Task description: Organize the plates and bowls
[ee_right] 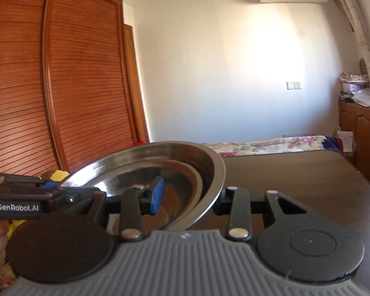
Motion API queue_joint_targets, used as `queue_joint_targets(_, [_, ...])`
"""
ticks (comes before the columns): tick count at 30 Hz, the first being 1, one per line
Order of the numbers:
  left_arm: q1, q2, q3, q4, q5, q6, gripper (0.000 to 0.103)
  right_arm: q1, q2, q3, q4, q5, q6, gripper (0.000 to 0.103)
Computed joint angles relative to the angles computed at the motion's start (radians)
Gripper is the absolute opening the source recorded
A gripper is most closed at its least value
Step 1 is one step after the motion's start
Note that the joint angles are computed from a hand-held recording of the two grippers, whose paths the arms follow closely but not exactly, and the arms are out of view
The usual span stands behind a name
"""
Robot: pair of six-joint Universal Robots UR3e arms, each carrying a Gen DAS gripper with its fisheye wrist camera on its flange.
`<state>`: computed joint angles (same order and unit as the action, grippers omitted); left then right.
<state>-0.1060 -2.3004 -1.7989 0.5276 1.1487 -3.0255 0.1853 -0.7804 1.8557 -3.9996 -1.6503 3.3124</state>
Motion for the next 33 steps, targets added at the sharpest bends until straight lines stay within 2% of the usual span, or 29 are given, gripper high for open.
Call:
queue_joint_targets(13, [0.057,0.011,-0.075,0.026,0.001,0.010,0.038,0.053,0.041,-0.127,0.110,0.013,-0.003,0.041])
queue_joint_targets(33, [0.050,-0.020,-0.051,0.000,0.047,0.015,0.038,0.090,0.088,-0.228,0.222,0.019,-0.011,0.040])
